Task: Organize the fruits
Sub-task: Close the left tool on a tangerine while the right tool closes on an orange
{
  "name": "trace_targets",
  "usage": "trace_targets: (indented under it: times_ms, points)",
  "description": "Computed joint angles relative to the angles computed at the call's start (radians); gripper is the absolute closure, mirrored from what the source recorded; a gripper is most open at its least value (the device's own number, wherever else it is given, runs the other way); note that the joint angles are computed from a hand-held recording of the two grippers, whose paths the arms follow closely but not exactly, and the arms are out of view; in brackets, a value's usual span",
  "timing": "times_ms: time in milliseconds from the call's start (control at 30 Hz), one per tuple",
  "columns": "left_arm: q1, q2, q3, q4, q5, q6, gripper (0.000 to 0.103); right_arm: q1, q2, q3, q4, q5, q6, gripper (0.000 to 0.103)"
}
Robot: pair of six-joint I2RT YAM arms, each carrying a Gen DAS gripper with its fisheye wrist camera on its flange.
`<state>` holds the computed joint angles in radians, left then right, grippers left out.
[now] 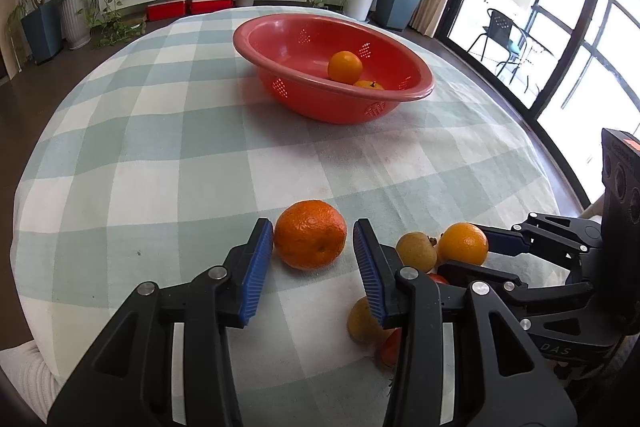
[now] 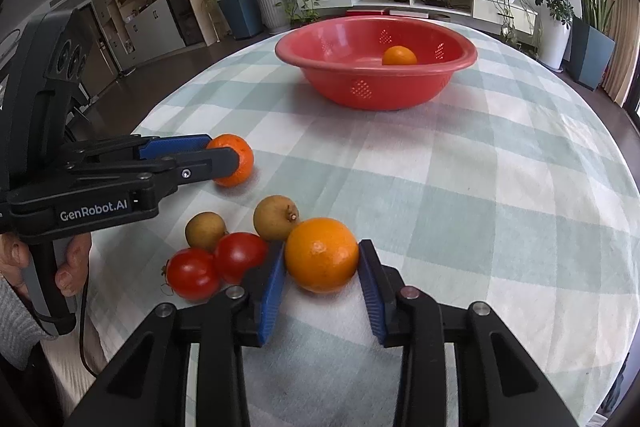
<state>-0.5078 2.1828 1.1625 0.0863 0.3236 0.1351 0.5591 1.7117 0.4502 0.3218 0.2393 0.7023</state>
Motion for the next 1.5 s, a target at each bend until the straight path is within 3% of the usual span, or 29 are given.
trace_targets:
  times_ms: [367, 700, 1067, 1500]
  points:
    - [-0.005, 0.033, 0.024, -0.001, -0.003, -0.008, 0.063, -0.004, 0.0, -0.005, 0.012, -0.008, 0.008, 0.064]
    - [0.016, 0.053, 0.049, -0.018, 0.069, -0.026, 0.068, -0.018, -0.007, -0.019, 0.031, -0.018, 0.013, 0.064]
    - [0.022, 0.047, 0.045, -0.021, 0.087, -0.022, 0.069, -0.039, -0.01, -0.036, 0.064, -0.04, 0.019, 0.064]
    - [0.003, 0.053, 0.047, -0.028, 0.064, -0.015, 0.069, -0.045, -0.002, -0.031, 0.066, -0.051, 0.024, 0.064]
